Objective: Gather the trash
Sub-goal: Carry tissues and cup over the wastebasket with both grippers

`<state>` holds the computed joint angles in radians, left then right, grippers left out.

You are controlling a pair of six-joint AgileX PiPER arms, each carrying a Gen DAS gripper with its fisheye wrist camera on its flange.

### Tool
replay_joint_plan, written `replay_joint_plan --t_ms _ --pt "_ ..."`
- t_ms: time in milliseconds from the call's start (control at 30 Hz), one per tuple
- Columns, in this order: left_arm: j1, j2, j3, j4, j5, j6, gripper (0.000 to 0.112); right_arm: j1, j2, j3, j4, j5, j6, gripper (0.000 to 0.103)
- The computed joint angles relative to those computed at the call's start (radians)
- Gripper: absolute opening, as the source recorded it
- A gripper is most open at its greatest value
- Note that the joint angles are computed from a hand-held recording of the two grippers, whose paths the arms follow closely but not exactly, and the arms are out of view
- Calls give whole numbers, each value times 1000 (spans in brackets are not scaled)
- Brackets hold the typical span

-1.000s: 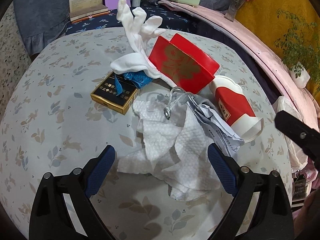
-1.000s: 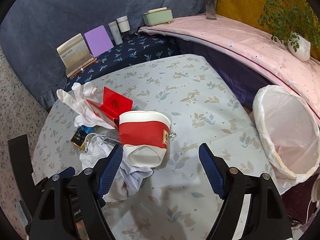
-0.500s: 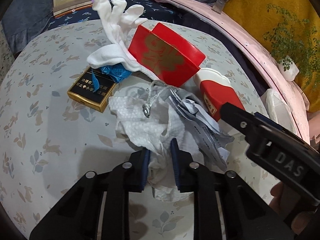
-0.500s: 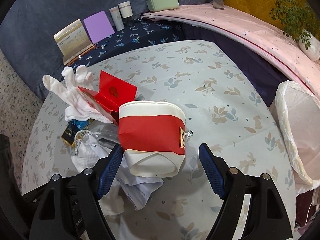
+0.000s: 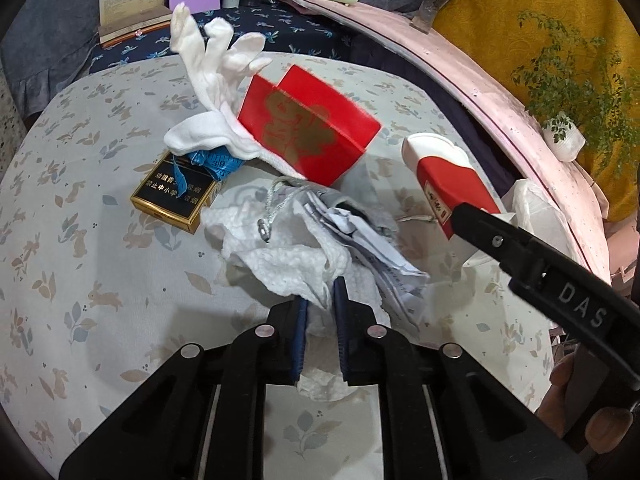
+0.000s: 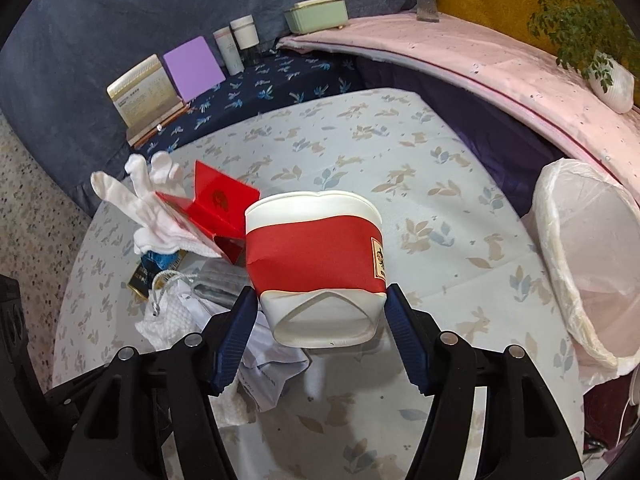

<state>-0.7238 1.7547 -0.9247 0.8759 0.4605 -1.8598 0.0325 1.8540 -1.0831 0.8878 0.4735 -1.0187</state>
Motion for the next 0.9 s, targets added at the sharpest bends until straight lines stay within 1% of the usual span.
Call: replay_joint_plan --t_ms 200,467,600,733,900 --pt "-66 -41 -37 3 78 5 12 -80 -83 13 50 58 -55 63" --pt "-161 -37 -180 -9 214 63 12 -209 -180 24 116 155 -141 63" --pt "-201 6 -303 -18 275 116 12 -302 -206 9 136 214 -185 63" --pt "-224 70 -439 -32 304 177 12 -399 -207 -16 152 268 -223 63" --pt "-252 186 -653 -72 350 293 12 -529 -173 -90 156 326 -253 63"
